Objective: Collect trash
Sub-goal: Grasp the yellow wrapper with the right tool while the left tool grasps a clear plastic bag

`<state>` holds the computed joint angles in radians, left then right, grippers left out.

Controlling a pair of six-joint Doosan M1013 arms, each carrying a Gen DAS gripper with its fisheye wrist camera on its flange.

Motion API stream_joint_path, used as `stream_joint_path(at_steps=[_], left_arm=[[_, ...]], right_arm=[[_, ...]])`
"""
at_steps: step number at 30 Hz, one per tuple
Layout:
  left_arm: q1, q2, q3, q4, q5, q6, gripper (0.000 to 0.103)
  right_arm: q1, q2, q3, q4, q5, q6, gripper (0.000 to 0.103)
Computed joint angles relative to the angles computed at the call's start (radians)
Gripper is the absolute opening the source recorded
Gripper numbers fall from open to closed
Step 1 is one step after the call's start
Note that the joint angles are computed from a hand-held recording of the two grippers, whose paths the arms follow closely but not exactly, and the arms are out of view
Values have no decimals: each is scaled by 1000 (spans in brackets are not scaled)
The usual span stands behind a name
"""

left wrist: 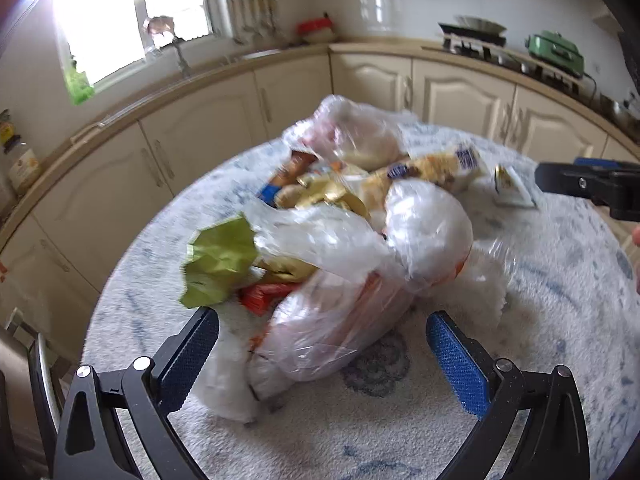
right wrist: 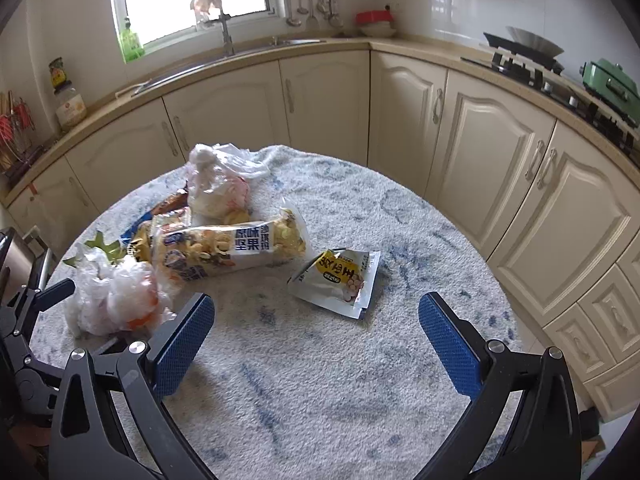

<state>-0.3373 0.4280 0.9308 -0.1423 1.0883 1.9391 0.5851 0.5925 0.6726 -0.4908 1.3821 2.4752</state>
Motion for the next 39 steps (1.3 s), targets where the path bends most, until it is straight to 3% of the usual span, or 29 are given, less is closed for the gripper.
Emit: stream_joint_path(at_steps=[1, 7, 10, 12, 17, 20, 22, 25, 26, 30, 37, 39], left_arm=[[-2, 12, -16, 2, 19, 8, 99], [-12, 64, -98, 28, 73, -5, 61], [-10, 75, -115, 26, 82, -27, 53], [-13, 67, -97, 34, 64, -33, 48], [-17, 68, -100, 41, 71, -56, 46], [-28, 58, -82, 64, 57, -76, 60], [-27, 56, -76, 45, 54, -65, 60], [-18, 52, -70, -2, 59, -66, 48], [-15, 51, -68, -15, 60, -63, 39], [-5, 32, -37, -41, 52, -69, 33], [18, 16, -22, -114, 88, -89, 30], [10, 20, -24, -87, 73, -97, 38]], right_arm=[[-4, 2, 2, 6, 1, -1, 103], [-26, 22, -6, 37, 15, -11, 103], [-38, 35, -15, 49, 20, -20, 103], [-43, 43, -21, 56, 21, -24, 94], [-48, 75, -57, 52, 58, -80, 66], [-48, 64, -38, 57, 29, -89, 54], [-48, 59, -28, 58, 20, -95, 51], [-48, 46, -8, 65, -6, -93, 47], [-48, 38, 5, 69, -19, -90, 46], [-49, 1, 63, 107, -81, -74, 44], [-40, -52, 136, 205, -175, -101, 42], [-37, -51, 134, 225, -182, -121, 42]])
